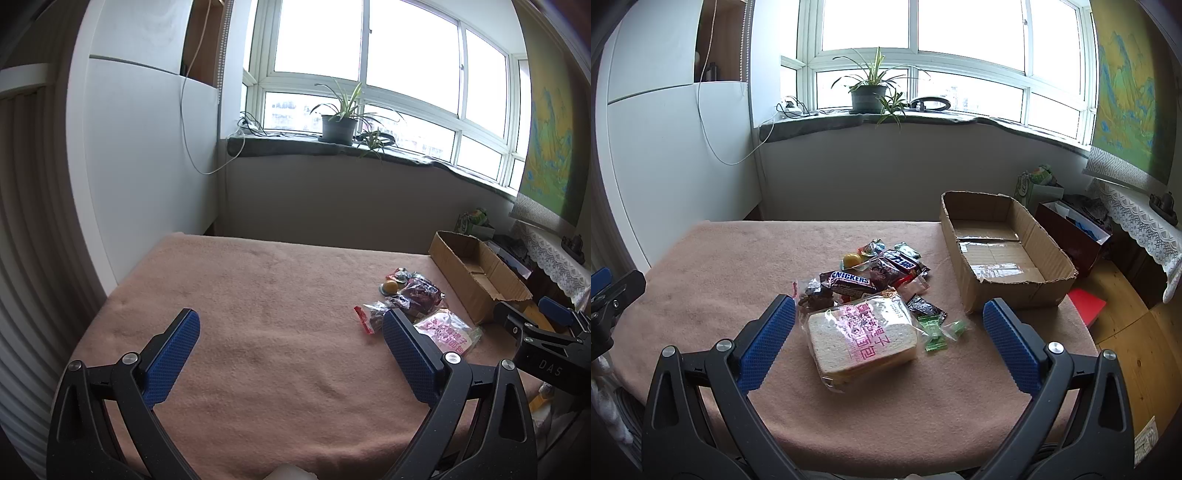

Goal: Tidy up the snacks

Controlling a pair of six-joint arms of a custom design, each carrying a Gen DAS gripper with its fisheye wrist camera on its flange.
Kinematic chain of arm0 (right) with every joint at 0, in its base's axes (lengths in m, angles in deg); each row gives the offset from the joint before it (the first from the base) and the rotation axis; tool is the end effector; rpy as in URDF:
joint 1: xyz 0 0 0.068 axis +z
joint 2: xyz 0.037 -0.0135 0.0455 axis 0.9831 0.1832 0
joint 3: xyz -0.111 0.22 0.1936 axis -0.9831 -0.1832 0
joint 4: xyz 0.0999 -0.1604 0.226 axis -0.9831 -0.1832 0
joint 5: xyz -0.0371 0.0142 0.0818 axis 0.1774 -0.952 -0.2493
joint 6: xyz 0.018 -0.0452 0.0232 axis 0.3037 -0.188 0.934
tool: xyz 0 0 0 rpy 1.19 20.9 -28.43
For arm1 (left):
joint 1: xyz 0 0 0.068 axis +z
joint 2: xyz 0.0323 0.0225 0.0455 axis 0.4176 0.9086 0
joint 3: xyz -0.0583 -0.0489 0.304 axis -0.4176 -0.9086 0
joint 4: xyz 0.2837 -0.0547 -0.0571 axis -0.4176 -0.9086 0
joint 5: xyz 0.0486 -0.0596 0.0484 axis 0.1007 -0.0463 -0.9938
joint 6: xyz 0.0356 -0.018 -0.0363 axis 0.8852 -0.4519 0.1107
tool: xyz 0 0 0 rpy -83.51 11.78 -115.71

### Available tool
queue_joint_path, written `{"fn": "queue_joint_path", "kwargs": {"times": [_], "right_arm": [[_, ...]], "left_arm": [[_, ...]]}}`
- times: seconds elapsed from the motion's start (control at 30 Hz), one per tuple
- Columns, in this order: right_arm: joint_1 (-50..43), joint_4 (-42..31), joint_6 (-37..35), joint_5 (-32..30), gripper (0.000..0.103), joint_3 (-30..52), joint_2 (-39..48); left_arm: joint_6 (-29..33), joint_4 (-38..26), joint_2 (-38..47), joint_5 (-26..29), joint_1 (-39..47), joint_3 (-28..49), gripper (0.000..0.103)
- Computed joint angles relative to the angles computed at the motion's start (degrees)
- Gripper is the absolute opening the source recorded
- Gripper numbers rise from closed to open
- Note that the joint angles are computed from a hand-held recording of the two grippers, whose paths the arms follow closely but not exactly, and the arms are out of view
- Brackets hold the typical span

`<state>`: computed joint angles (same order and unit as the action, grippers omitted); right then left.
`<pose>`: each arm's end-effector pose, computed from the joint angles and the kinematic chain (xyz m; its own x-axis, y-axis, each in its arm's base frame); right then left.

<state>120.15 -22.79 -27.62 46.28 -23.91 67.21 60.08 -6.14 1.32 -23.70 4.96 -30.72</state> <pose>0.3239 0.2545 0.1614 -0.5302 -0.0466 -0.8466 -0.0659 0.9977 -0.0137 0.2802 -0.0866 0.1644 -0.4783 -0.1396 -0.8670 -0.1342 0.9873 -0.0849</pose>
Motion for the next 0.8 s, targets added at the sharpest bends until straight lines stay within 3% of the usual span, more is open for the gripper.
{"fn": "queue_joint_path", "kwargs": {"times": [0.8], "right_arm": [[-0.13,0.34,0.01,-0.31,0.103,-0.09,0.44]], "left_arm": [[-0.39,-0.19,0.45,0.56,-0.17,0.26,0.099]]}}
